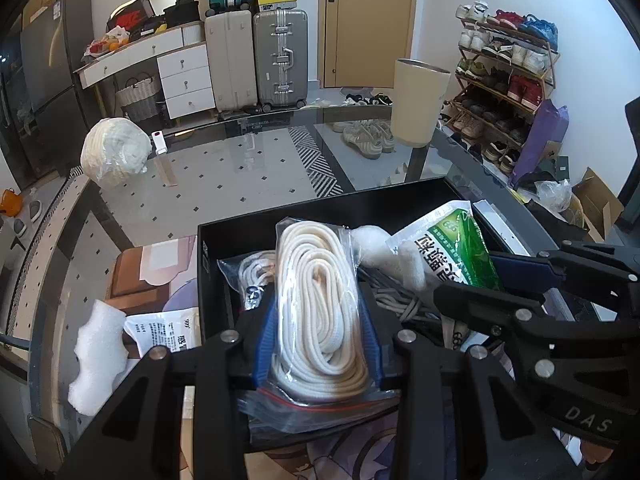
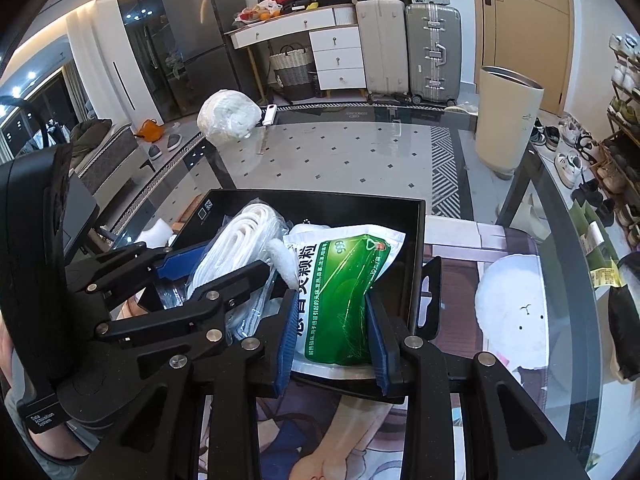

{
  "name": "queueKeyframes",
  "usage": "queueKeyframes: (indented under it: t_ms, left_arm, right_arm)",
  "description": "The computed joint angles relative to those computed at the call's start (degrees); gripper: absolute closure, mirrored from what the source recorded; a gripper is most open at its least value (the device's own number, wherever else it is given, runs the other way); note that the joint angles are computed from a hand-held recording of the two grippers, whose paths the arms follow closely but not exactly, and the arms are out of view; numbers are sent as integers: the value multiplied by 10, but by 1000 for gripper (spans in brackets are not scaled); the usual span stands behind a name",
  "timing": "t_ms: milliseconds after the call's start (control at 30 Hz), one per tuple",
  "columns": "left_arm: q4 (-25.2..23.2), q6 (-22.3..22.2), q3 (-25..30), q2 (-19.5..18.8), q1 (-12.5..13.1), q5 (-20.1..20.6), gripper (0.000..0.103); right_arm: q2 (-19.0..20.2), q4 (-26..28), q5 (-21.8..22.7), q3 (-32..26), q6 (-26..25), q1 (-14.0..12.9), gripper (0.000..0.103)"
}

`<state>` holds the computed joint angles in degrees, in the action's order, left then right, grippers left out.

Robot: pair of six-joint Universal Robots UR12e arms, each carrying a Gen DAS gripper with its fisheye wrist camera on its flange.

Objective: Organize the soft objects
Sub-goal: 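Open the right tool to drop the green packet into the box while left tool releases the rope bag, then move the right tool to the white barcode packet while left tool approaches the white foam strip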

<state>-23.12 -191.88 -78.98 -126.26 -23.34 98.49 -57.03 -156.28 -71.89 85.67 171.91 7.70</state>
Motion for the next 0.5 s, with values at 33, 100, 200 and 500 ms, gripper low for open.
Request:
queueKeyframes:
  t_ms: [33, 100, 200, 500]
  left_arm:
    - [-2, -2, 0, 0, 0, -1, 66]
    - [0, -7, -1, 1, 1, -4, 66]
    - [6, 1, 0, -1, -2, 5, 65]
    - [34, 3, -13, 6, -3, 16, 45]
  right_arm:
    - [0, -3, 2, 1, -2, 0, 70]
    - [-3, -9, 3, 5, -5, 0, 69]
    - [-5, -9, 0, 7, -5, 0, 68]
    - [-8, -40, -3, 14, 14, -1, 51]
